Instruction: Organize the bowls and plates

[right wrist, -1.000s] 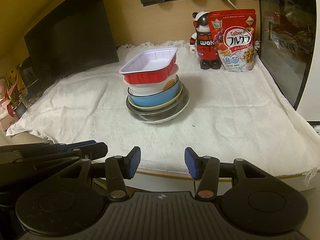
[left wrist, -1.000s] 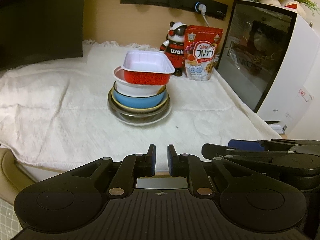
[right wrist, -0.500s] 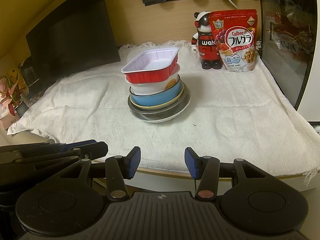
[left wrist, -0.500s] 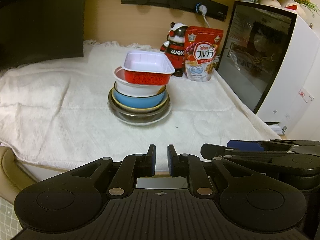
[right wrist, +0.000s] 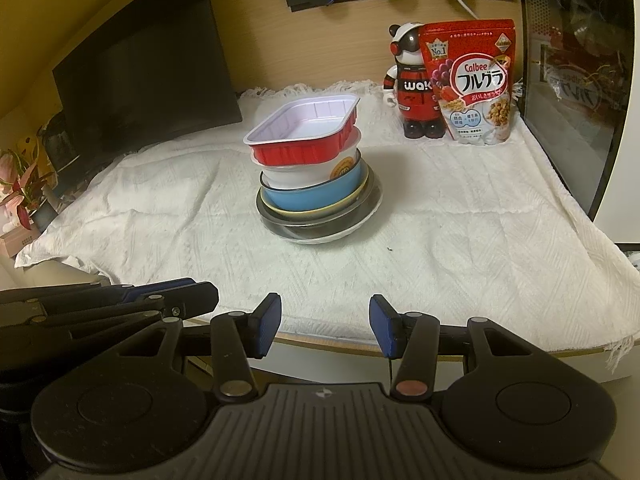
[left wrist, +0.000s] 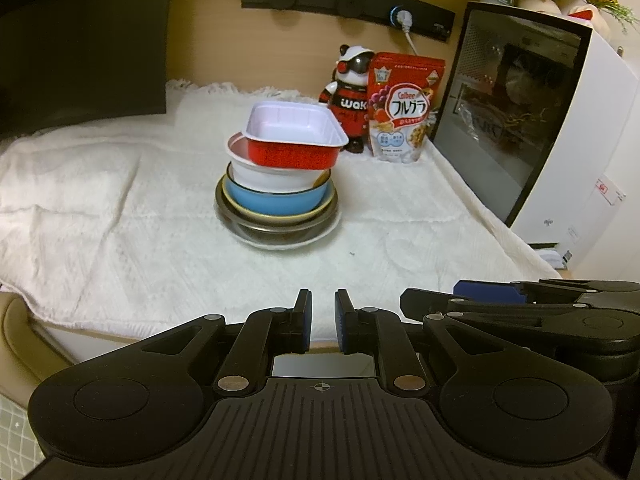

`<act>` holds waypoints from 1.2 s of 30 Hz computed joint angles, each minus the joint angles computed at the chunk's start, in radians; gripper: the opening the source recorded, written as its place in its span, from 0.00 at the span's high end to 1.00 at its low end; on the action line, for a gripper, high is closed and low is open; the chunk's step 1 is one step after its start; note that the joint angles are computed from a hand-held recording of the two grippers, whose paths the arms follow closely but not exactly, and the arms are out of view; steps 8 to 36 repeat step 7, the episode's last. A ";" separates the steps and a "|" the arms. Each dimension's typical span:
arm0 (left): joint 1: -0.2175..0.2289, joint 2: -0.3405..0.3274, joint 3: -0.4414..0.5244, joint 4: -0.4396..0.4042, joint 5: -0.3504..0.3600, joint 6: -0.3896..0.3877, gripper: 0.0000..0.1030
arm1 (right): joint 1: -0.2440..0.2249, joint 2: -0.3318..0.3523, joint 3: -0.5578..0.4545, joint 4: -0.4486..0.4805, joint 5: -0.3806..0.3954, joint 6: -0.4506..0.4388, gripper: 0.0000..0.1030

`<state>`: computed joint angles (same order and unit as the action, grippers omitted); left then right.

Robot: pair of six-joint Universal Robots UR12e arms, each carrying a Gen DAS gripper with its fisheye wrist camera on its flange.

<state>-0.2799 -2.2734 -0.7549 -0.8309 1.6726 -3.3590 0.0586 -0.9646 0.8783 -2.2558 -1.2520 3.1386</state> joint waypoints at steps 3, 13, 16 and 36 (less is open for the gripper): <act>0.001 0.005 -0.014 0.023 -0.002 0.002 0.85 | 0.001 -0.002 0.003 -0.003 -0.002 0.002 0.53; 0.006 0.011 -0.026 0.017 0.002 -0.033 0.85 | 0.002 -0.002 0.003 0.001 -0.004 -0.001 0.53; 0.006 0.011 -0.026 0.017 0.002 -0.033 0.85 | 0.002 -0.002 0.003 0.001 -0.004 -0.001 0.53; 0.006 0.011 -0.026 0.017 0.002 -0.033 0.85 | 0.002 -0.002 0.003 0.001 -0.004 -0.001 0.53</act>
